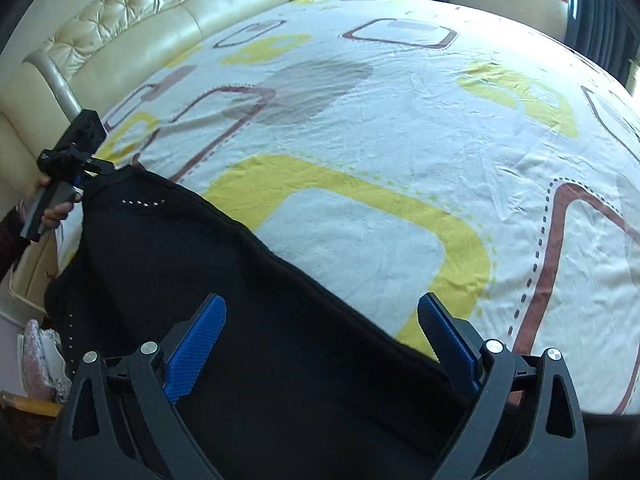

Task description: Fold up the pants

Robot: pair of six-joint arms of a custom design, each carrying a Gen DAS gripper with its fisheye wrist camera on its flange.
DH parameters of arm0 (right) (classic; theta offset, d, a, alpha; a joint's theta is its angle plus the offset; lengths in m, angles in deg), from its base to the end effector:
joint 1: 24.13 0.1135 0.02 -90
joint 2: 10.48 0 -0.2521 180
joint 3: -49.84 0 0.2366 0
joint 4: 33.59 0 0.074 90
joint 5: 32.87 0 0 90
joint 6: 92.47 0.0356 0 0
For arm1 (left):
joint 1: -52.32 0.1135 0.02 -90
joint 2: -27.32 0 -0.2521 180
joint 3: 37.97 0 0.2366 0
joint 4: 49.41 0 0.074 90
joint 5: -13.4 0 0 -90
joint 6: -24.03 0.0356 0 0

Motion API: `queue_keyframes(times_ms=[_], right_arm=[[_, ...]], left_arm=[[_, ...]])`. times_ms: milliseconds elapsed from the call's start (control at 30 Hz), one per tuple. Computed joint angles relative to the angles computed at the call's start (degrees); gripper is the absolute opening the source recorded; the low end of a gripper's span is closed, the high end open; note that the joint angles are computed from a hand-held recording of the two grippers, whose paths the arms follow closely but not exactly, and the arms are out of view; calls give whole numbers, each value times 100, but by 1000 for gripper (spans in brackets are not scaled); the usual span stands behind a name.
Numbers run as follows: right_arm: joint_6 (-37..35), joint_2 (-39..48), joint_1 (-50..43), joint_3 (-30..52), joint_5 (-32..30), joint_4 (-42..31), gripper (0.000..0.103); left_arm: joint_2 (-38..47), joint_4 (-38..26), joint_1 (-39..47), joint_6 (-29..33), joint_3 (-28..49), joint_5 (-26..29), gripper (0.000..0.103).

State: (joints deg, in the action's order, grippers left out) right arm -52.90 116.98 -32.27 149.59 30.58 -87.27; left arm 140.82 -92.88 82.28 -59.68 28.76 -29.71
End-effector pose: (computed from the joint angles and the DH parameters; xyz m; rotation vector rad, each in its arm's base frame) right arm 0.3969 -0.0407 0.0989 -1.0371 2.5462 0.4644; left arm 0.2574 0.1184 0.0740 -0.5516 2.6205 -1.1054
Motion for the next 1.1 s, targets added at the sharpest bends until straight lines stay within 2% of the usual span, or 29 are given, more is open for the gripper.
queue_keyframes(times_ms=[33, 67, 100, 200, 233, 267, 333, 367, 400, 433, 467, 500, 533, 600, 667, 867, 967, 1033, 1100], right_arm=[[-42, 206, 104, 253, 164, -192, 47], [-105, 451, 158, 550, 285, -431, 35], [-153, 581, 217, 657, 425, -516, 31], [-294, 498, 405, 344, 795, -113, 35], [-318, 497, 434, 336, 825, -101, 48], [-318, 494, 460, 326, 854, -85, 53], [-341, 483, 488, 284, 941, -65, 53], [-349, 508, 497, 318, 976, -106, 51], [-335, 589, 475, 476, 960, -309, 41], [-269, 685, 458, 666, 916, -533, 32], [-257, 742, 431, 801, 883, -719, 27], [-261, 785, 416, 897, 833, -864, 18], [-245, 777, 403, 904, 811, -885, 16], [-214, 654, 400, 734, 814, -764, 11], [-228, 376, 406, 359, 815, -455, 8], [-173, -741, 191, -817, 439, 404, 7], [-283, -1630, -30, -1667, 223, 912, 7], [-542, -2406, -260, -2423, 41, 1314, 7], [-875, -3141, -584, -3098, -232, 1512, 7]], left_arm=[[-29, -124, 16, 266, 2, -20, 101], [-74, -141, -44, 366, -14, -77, 101], [-157, -157, -95, 451, -54, -175, 101], [-255, -75, -365, 282, -29, -534, 101], [-269, -87, -437, 186, 4, -645, 101], [-275, -131, -497, 119, 54, -731, 101], [-240, -278, -508, 135, 173, -809, 101], [-283, -284, -499, 108, 179, -869, 95], [-353, -237, -504, 55, 168, -979, 76], [-417, -245, -458, 59, 158, -1066, 63], [-411, -235, -400, 38, 164, -1086, 42], [-345, -197, -330, 32, 165, -1025, 32], [-246, -203, -289, 61, 194, -1019, 30], [-171, -53, -316, 14, 181, -1117, 19], [-268, 145, -223, 67, 76, -933, 11], [-1145, 743, -185, 326, -551, -563, 8], [-1803, 973, 96, 524, -1000, 191, 8], [-2223, 788, 313, 799, -1199, 652, 8], [-2724, 380, 600, 1381, -1462, 1051, 8]])
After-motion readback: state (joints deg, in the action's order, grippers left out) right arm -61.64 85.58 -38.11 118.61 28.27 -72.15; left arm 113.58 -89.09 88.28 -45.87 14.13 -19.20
